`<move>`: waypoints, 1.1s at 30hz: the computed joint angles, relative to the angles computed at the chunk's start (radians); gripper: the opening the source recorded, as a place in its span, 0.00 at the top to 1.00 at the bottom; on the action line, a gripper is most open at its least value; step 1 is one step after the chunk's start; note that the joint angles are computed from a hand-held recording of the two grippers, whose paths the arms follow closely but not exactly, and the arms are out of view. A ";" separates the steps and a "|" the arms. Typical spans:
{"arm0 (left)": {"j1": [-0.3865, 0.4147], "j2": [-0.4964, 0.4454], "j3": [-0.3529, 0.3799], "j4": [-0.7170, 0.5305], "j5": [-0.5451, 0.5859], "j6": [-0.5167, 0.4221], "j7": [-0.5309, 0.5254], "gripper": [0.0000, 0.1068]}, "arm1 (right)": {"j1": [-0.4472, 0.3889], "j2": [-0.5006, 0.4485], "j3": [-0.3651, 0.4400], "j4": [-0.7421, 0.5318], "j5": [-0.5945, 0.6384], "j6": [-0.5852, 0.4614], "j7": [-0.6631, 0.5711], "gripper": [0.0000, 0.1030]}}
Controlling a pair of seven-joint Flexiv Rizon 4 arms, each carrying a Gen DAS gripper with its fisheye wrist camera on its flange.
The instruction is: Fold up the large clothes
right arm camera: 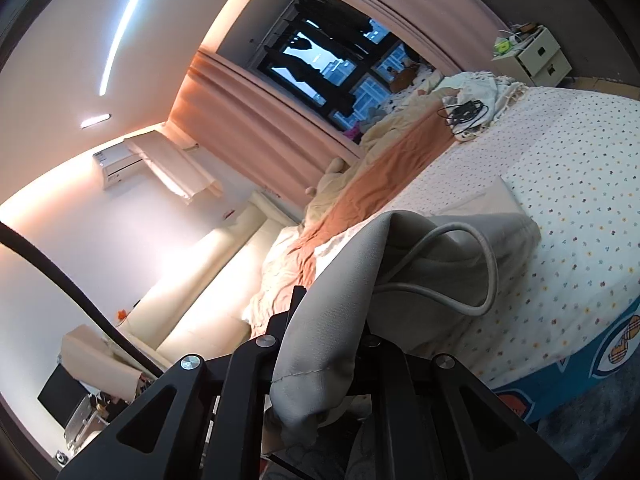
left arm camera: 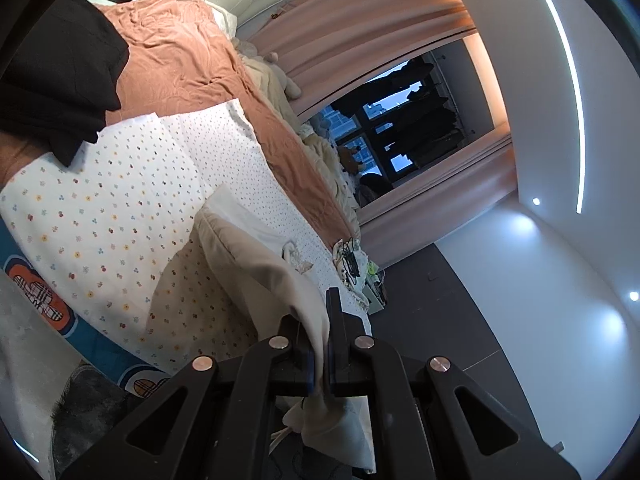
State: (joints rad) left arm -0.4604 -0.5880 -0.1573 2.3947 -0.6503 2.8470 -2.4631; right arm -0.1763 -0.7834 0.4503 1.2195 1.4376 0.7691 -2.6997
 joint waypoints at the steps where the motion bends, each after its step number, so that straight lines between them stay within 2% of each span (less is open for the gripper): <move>1: -0.004 0.002 0.001 0.001 -0.002 0.004 0.004 0.94 | 0.000 -0.001 -0.002 -0.001 -0.003 -0.002 -0.003 0.92; 6: 0.016 -0.002 0.005 -0.004 0.040 0.007 -0.005 0.94 | 0.003 -0.023 -0.006 -0.032 -0.015 -0.003 0.022 0.92; 11: 0.058 0.007 0.014 -0.030 0.086 -0.039 0.009 0.94 | 0.026 -0.054 -0.008 -0.091 -0.040 0.025 0.073 0.92; 16: 0.115 0.016 0.031 -0.092 0.142 -0.114 0.046 0.94 | 0.089 -0.119 -0.015 -0.219 -0.095 0.090 0.167 0.92; 21: 0.187 0.025 0.045 -0.174 0.205 -0.205 0.084 0.94 | 0.126 -0.167 0.024 -0.310 -0.144 0.160 0.201 0.92; 26: 0.270 0.016 0.051 -0.268 0.273 -0.318 0.104 0.94 | 0.213 -0.253 0.031 -0.467 -0.220 0.241 0.282 0.92; 33: 0.396 -0.058 0.031 -0.426 0.379 -0.499 0.098 0.94 | 0.376 -0.403 -0.042 -0.719 -0.413 0.332 0.532 0.92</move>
